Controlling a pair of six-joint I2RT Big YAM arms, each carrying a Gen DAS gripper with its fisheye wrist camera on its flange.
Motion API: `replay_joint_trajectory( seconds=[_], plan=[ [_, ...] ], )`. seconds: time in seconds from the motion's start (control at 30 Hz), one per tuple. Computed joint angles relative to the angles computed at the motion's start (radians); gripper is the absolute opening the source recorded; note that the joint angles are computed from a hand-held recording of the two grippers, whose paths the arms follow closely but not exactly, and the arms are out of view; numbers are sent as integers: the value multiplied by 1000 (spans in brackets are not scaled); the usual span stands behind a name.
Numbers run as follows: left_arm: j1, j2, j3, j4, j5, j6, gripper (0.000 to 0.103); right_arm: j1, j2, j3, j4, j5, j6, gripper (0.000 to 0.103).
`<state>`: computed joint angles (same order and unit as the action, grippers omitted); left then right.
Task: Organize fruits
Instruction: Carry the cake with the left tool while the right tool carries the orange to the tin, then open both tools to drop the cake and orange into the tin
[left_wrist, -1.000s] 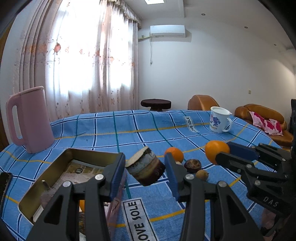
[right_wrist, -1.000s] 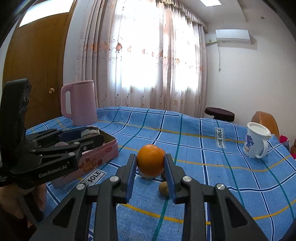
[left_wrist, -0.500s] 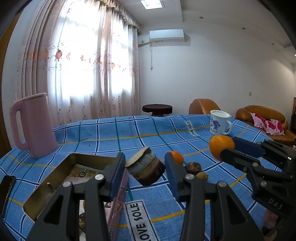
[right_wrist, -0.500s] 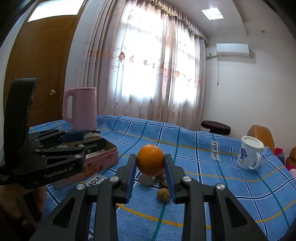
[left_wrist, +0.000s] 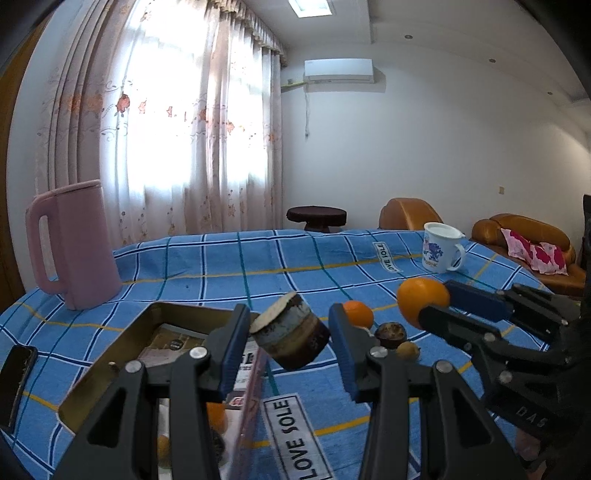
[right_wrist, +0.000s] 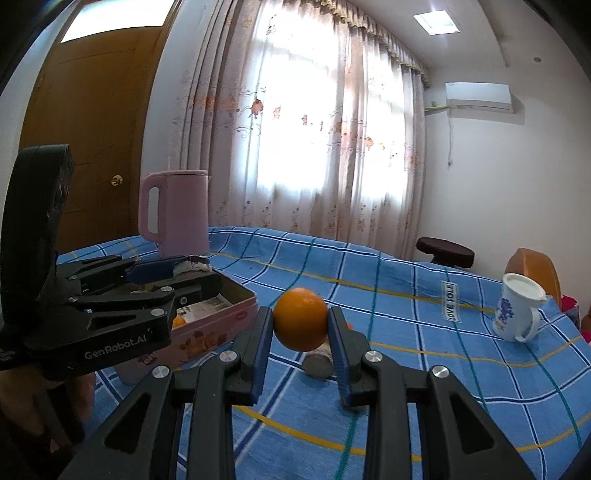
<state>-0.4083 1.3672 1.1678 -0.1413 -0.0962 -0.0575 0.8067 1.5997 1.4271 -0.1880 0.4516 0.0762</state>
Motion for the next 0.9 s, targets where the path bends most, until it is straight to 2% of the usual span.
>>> replay_joint_trajectory(
  seconds=[0.2, 0.5, 0.9],
  plan=[
    [48, -15, 4, -33, 22, -25, 46, 9, 50, 74, -38, -47, -13, 32],
    [172, -15, 48, -112, 58, -56, 46, 22, 158, 226, -114, -131, -8, 32],
    [220, 37, 80, -192, 90, -44, 46, 40, 292, 414, -251, -204, -5, 32]
  ],
)
